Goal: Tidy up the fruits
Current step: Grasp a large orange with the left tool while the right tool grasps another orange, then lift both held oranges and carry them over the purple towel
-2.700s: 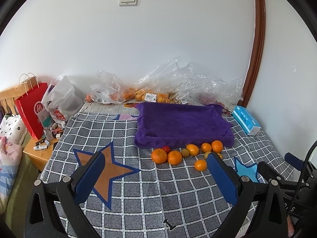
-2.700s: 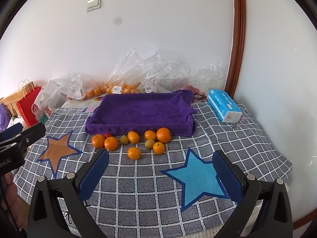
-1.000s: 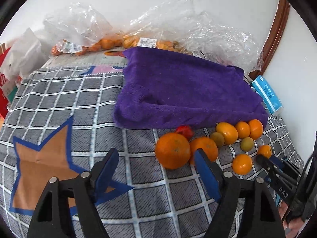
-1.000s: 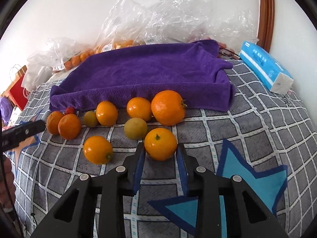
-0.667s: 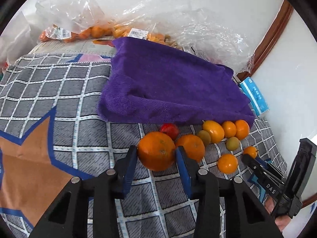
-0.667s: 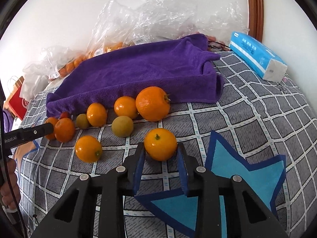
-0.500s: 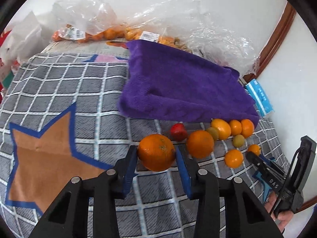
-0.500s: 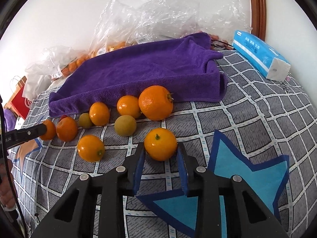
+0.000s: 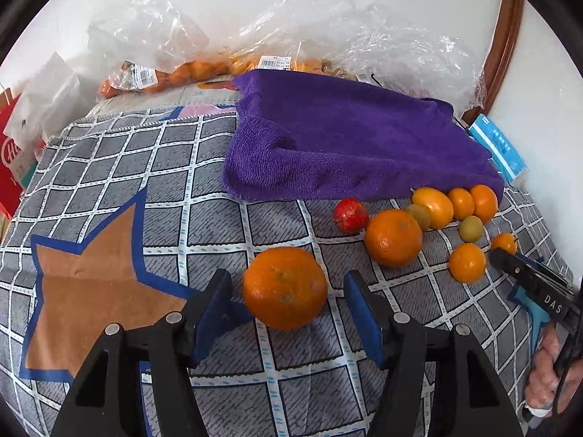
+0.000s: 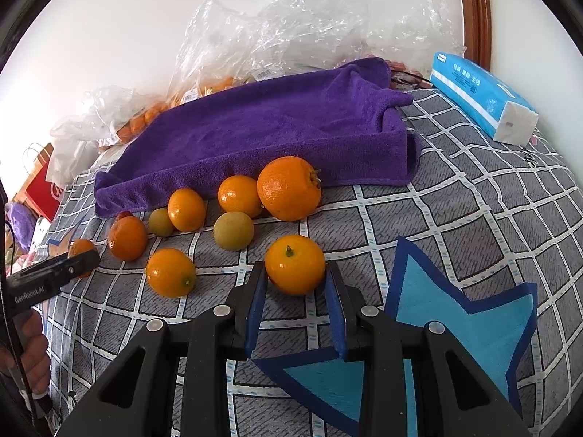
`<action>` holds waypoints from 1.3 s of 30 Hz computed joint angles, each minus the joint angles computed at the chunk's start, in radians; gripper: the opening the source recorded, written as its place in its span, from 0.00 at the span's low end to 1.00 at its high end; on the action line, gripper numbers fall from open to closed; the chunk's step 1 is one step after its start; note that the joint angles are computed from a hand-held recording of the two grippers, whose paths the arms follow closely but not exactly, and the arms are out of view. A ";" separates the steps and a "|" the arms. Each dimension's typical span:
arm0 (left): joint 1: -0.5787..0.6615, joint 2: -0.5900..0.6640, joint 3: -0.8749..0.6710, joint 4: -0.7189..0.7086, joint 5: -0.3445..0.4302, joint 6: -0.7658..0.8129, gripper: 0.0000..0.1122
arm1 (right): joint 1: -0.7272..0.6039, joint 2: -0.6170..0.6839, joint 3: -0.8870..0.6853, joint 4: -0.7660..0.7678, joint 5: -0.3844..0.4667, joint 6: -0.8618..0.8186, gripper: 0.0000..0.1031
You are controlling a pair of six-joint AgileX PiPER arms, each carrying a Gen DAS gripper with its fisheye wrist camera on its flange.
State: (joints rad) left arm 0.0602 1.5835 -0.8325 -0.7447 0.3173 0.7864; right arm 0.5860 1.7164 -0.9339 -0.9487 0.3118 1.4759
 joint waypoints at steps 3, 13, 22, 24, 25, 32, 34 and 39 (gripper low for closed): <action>0.013 -0.010 0.029 -0.121 -0.025 0.117 0.48 | 0.006 0.003 -0.004 -0.005 0.012 0.010 0.31; 0.119 0.007 0.028 -0.412 0.105 0.369 0.35 | 0.037 0.023 -0.039 0.018 0.080 -0.024 0.32; 0.155 -0.031 0.082 -0.643 0.174 0.616 0.35 | 0.046 -0.012 0.011 -0.145 0.049 0.135 0.31; 0.153 -0.037 0.085 -0.658 0.181 0.638 0.35 | 0.048 -0.029 0.034 -0.226 0.027 0.212 0.31; 0.154 -0.038 0.087 -0.666 0.188 0.651 0.35 | 0.048 -0.035 0.042 -0.259 0.018 0.243 0.31; 0.154 -0.080 0.132 -0.767 0.190 0.767 0.35 | 0.071 -0.066 0.080 -0.443 0.039 0.436 0.31; 0.154 -0.082 0.134 -0.777 0.199 0.787 0.35 | 0.086 -0.072 0.086 -0.472 0.059 0.468 0.31; 0.162 -0.072 0.120 -0.718 0.237 0.744 0.35 | 0.134 -0.071 0.073 -0.376 0.126 0.387 0.31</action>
State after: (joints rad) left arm 0.2221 1.5119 -0.7129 -1.4625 0.5546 1.5301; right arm 0.7202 1.6457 -0.8609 -1.3245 0.4381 1.8627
